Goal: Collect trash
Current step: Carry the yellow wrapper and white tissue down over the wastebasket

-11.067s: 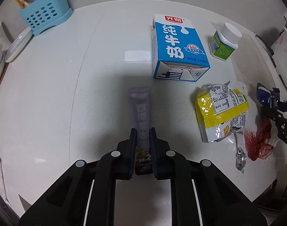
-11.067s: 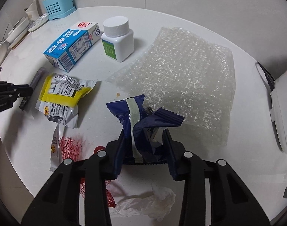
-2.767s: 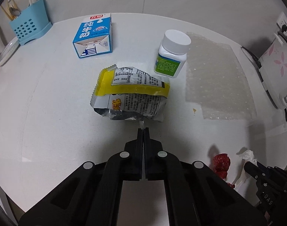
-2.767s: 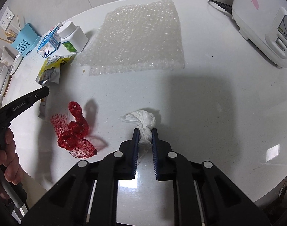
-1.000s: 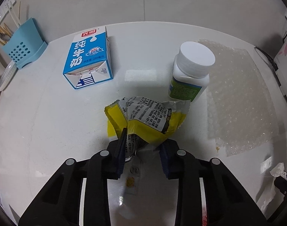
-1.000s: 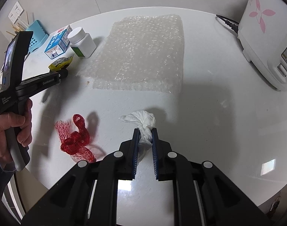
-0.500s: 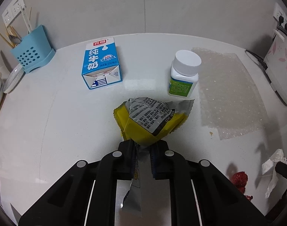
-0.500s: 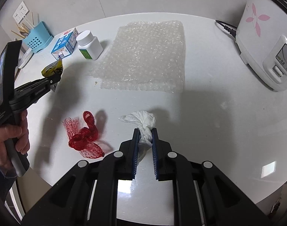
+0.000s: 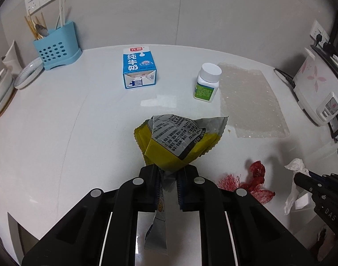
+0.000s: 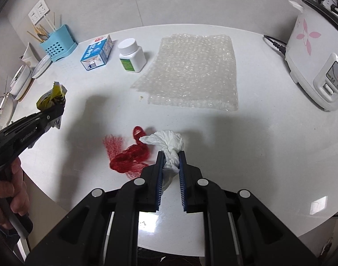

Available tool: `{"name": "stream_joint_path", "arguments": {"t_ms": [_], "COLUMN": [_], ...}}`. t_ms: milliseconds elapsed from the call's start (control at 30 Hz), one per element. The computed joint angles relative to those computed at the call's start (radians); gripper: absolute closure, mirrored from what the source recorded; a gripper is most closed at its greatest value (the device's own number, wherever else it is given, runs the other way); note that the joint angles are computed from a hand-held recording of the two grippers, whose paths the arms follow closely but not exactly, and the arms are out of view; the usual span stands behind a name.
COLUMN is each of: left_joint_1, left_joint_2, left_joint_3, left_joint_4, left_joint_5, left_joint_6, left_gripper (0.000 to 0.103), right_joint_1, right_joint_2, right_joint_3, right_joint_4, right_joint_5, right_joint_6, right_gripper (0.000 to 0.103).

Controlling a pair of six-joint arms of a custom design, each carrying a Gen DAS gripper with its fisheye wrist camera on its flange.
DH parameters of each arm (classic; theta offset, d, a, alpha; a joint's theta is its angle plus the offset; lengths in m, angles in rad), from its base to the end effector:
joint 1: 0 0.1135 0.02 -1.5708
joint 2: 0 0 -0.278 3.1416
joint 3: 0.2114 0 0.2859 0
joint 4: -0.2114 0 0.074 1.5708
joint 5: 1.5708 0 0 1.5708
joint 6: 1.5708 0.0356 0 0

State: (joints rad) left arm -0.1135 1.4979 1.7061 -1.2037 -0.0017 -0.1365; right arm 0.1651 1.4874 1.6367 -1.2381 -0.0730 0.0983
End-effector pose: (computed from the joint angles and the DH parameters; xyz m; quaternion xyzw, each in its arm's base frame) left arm 0.3184 -0.0362 0.4153 -0.0113 0.9588 -0.0346 0.2816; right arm 0.3104 0.0543 0.3944 -0.0411 0.9696 0.0664 0.2318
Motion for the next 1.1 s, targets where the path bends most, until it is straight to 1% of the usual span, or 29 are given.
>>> {"name": "stream_joint_path", "arguments": {"t_ms": [333, 700, 933, 1100], "left_joint_1": [0.040, 0.117, 0.189, 0.271], "left_joint_2": [-0.203, -0.434, -0.568, -0.666], "left_joint_3": [-0.138, -0.266, -0.352, -0.453], "left_joint_4": [-0.058, -0.205, -0.297, -0.348], "left_joint_5": [0.072, 0.154, 0.220, 0.279], "left_joint_6": [0.035, 0.119, 0.200, 0.287], "left_gripper": [0.092, 0.092, 0.092, 0.092], "right_joint_1": [0.135, 0.361, 0.514, 0.647], "right_joint_2": [-0.127, -0.311, -0.427, -0.503], "right_joint_3": [-0.101, -0.250, -0.356, -0.446], "right_joint_4": [0.009, -0.002, -0.022, -0.024], "right_joint_5": [0.073, 0.191, 0.248, 0.297], "right_joint_6": [0.126, 0.315, 0.443, 0.534], "right_gripper": [0.091, 0.091, 0.091, 0.091]}}
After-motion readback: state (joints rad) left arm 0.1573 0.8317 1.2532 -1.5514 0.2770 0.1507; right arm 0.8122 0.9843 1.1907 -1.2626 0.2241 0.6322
